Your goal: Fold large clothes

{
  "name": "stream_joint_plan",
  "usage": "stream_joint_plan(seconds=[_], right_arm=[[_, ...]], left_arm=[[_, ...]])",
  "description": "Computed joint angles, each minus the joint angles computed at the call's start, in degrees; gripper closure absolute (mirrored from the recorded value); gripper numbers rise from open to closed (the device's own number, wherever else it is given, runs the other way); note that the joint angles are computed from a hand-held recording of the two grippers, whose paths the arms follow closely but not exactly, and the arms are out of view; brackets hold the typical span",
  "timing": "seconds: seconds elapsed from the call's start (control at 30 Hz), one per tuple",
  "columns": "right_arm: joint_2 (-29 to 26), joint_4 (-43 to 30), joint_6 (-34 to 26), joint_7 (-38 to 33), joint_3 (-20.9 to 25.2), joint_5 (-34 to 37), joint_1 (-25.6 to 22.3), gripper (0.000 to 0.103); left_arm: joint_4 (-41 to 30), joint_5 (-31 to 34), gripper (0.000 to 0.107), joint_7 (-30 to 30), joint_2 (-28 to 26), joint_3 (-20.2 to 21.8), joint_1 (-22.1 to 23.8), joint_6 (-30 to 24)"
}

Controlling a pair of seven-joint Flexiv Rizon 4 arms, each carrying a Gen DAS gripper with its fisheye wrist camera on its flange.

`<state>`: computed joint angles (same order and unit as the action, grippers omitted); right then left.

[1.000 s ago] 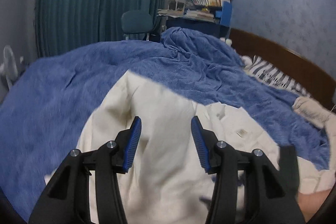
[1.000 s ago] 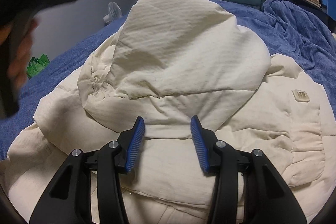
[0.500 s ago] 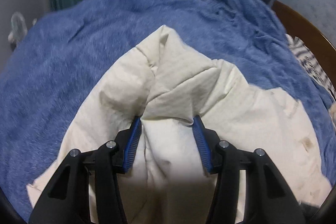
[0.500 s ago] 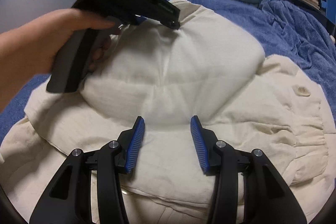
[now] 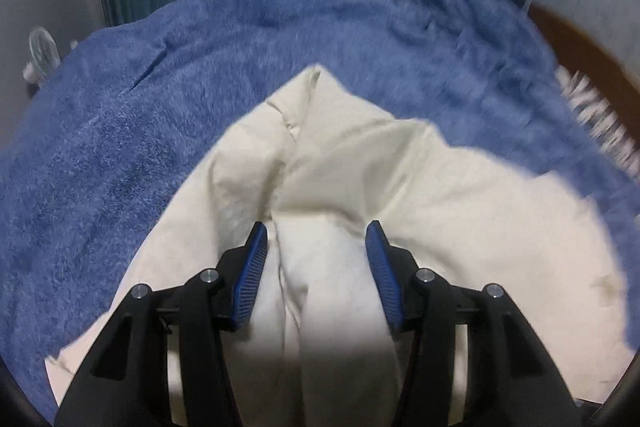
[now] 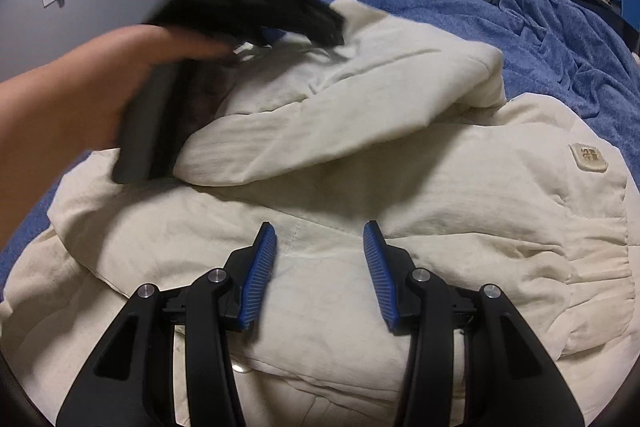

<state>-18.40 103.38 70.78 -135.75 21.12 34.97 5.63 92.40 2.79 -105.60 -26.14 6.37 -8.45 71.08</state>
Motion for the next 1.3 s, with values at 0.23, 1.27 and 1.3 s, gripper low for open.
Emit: stream_joint_plan(seconds=[0.23, 1.27, 1.3], right_arm=[[1.4, -3.2, -5.4, -5.9, 0.7, 10.4, -3.4, 0.033], [14.0, 6.7, -5.6, -1.0, -7.8, 2.7, 2.6, 0.013], [15.1, 7.8, -5.3, -1.3, -8.1, 2.9, 2.7, 0.013]], left_arm=[[16.6, -10.3, 0.059, 18.1, 9.5, -11.4, 5.5, 13.0], [44.4, 15.1, 0.038, -24.2, 52.5, -10.7, 4.7, -10.8], [45.8, 13.9, 0.038, -24.1, 54.3, -10.4, 4.6, -11.0]])
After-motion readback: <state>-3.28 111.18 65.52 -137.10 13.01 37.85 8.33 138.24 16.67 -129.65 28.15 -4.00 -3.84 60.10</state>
